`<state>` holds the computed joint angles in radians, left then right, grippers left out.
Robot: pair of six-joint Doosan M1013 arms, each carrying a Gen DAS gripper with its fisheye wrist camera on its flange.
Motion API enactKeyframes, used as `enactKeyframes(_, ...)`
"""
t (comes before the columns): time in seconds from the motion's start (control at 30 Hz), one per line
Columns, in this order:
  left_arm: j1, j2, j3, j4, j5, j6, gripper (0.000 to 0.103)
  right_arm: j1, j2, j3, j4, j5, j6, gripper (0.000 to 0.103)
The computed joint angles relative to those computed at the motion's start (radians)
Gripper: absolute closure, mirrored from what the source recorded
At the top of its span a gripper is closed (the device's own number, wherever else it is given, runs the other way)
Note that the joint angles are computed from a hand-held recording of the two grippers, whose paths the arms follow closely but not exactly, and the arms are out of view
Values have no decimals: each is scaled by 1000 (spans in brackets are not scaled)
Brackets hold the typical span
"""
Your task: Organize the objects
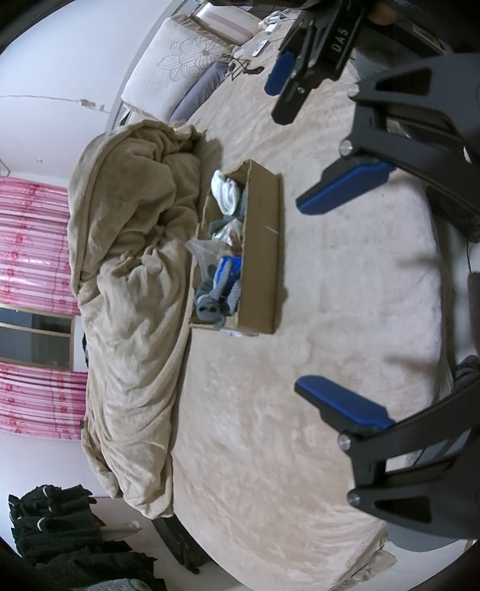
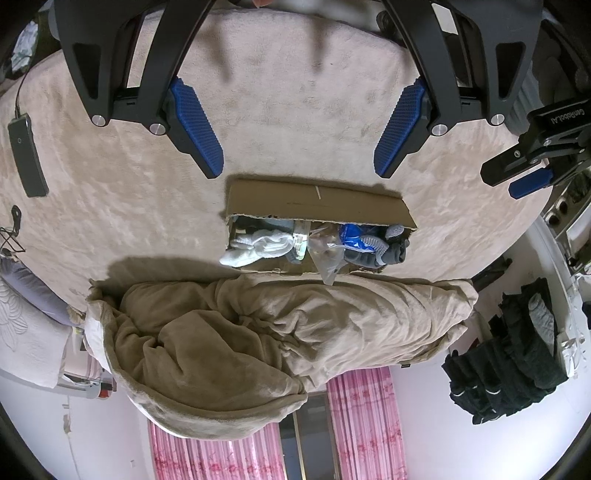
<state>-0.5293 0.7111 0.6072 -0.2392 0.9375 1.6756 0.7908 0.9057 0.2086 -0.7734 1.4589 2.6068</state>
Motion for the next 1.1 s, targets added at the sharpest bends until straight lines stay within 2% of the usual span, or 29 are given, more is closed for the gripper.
enactKeyframes(1.1,-1,-2,1,1,-2,-1,13,1,-3,5,0,-3,3,17)
